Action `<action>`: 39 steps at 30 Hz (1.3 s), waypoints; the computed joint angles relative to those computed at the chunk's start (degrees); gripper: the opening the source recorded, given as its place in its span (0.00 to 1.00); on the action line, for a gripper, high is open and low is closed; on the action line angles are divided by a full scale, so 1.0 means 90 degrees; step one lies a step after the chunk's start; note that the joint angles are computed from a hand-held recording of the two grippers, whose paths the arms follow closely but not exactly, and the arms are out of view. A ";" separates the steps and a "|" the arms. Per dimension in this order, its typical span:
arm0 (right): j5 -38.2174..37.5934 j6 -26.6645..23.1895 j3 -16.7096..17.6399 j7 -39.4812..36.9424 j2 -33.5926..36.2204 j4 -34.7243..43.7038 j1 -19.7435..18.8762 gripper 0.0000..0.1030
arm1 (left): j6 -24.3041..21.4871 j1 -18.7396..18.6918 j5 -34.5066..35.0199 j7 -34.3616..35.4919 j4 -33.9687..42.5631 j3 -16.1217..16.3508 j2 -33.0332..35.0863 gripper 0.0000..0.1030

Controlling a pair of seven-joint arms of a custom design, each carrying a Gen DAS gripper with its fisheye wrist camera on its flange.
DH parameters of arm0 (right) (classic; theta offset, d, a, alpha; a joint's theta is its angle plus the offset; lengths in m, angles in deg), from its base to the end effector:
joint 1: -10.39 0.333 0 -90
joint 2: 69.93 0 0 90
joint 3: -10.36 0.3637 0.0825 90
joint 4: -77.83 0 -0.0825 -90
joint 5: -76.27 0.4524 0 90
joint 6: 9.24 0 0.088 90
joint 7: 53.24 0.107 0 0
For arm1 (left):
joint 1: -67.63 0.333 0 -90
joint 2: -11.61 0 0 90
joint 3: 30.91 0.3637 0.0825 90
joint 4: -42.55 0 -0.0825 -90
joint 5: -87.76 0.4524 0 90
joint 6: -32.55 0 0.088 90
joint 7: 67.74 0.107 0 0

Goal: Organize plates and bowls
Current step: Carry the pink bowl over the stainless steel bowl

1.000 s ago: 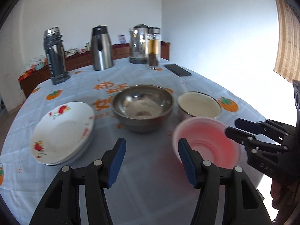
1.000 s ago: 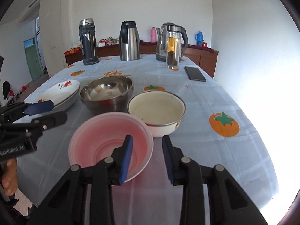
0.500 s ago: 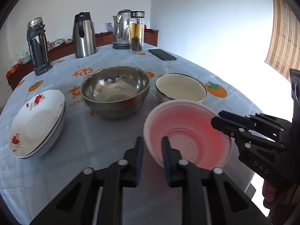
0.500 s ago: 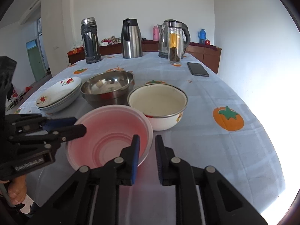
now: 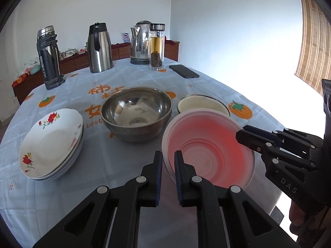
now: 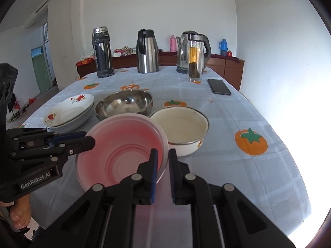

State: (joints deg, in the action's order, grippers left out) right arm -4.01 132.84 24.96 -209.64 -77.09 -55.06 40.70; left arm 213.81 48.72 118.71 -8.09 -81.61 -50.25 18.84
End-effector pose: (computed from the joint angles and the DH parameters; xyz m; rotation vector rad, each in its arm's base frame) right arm 0.3964 0.4028 0.4241 -1.5019 1.6941 -0.8727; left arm 0.4862 -0.4347 0.4413 -1.1330 2.3173 -1.1116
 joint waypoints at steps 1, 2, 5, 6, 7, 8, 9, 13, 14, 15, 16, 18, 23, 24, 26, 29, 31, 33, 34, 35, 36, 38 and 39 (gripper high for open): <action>-0.0063 0.0066 -0.0014 0.0041 -0.0007 0.0013 -0.0012 0.10 | 0.0011 -0.0055 0.0078 -0.0084 0.0007 0.0087 -0.0023 0.12; -0.0087 0.0083 -0.0016 0.0027 -0.0003 0.0038 -0.0016 0.10 | 0.0023 -0.0120 0.0190 -0.0185 0.0023 0.0187 -0.0040 0.12; -0.0149 0.0043 -0.0012 -0.0105 0.0038 0.0170 -0.0020 0.10 | 0.0033 -0.0290 0.0567 -0.0523 0.0110 0.0464 -0.0065 0.12; -0.0189 0.0047 -0.0018 -0.0112 0.0043 0.0200 -0.0025 0.10 | 0.0015 -0.0316 0.0678 -0.0618 0.0157 0.0516 -0.0060 0.12; -0.0258 0.0055 -0.0025 -0.0110 0.0057 0.0255 -0.0035 0.10 | 0.0007 -0.0341 0.0794 -0.0723 0.0197 0.0571 -0.0053 0.12; -0.0299 0.0066 -0.0034 -0.0113 0.0068 0.0295 -0.0042 0.10 | -0.0011 -0.0343 0.0876 -0.0808 0.0258 0.0605 -0.0043 0.12; -0.0338 0.0074 -0.0040 -0.0118 0.0083 0.0334 -0.0048 0.10 | -0.0022 -0.0309 0.0897 -0.0832 0.0294 0.0591 -0.0038 0.12; -0.0520 0.0035 -0.0070 -0.0220 0.0181 0.0575 -0.0069 0.10 | -0.0039 -0.0453 0.1462 -0.1365 0.0520 0.0863 0.0001 0.12; -0.0542 0.0030 -0.0085 -0.0256 0.0207 0.0634 -0.0075 0.10 | -0.0050 -0.0453 0.1572 -0.1461 0.0582 0.0889 0.0015 0.12; -0.0574 0.0034 -0.0101 -0.0272 0.0223 0.0682 -0.0083 0.10 | -0.0054 -0.0504 0.1780 -0.1652 0.0651 0.0976 0.0027 0.12; -0.0629 0.0026 -0.0116 -0.0295 0.0254 0.0756 -0.0094 0.10 | -0.0053 -0.0555 0.2008 -0.1859 0.0722 0.1061 0.0038 0.12; -0.0666 0.0036 -0.0152 -0.0353 0.0310 0.0864 -0.0111 0.10 | -0.0090 -0.0490 0.2141 -0.1952 0.0866 0.1029 0.0087 0.12; -0.0752 0.0212 -0.0273 -0.0469 0.0523 0.1197 -0.0174 0.10 | -0.0187 -0.0451 0.2498 -0.2266 0.1243 0.1092 0.0253 0.12; -0.0771 0.0236 -0.0290 -0.0475 0.0558 0.1241 -0.0177 0.10 | -0.0216 -0.0437 0.2533 -0.2287 0.1313 0.1090 0.0290 0.12; -0.0795 0.0233 -0.0327 -0.0526 0.0653 0.1360 -0.0181 0.10 | -0.0266 -0.0388 0.2530 -0.2251 0.1460 0.1060 0.0394 0.12; -0.0770 0.0348 -0.0396 -0.0586 0.0752 0.1487 -0.0192 0.10 | -0.0315 -0.0174 0.2089 -0.1853 0.1533 0.0831 0.0517 0.12; -0.0725 0.0391 -0.0431 -0.0649 0.0824 0.1571 -0.0193 0.10 | -0.0315 -0.0163 0.1946 -0.1752 0.1573 0.0823 0.0579 0.12; -0.0671 0.0470 -0.0481 -0.0698 0.0912 0.1662 -0.0207 0.10 | -0.0300 -0.0159 0.1808 -0.1681 0.1631 0.0827 0.0649 0.12; -0.0643 0.0532 -0.0510 -0.0702 0.0951 0.1694 -0.0218 0.10 | -0.0272 -0.0144 0.1730 -0.1643 0.1668 0.0821 0.0694 0.12; -0.0617 0.0580 -0.0533 -0.0701 0.0974 0.1711 -0.0224 0.10 | -0.0237 -0.0142 0.1671 -0.1626 0.1706 0.0830 0.0736 0.12; -0.0594 0.0630 -0.0552 -0.0696 0.0995 0.1727 -0.0228 0.10 | -0.0238 -0.0119 0.1576 -0.1572 0.1745 0.0800 0.0775 0.12; -0.0486 0.0727 -0.0595 -0.0775 0.1063 0.1787 -0.0245 0.10 | -0.0223 -0.0088 0.1423 -0.1464 0.1821 0.0765 0.0865 0.12; -0.0441 0.0759 -0.0614 -0.0817 0.1096 0.1818 -0.0251 0.10 | -0.0227 -0.0081 0.1364 -0.1408 0.1866 0.0753 0.0915 0.12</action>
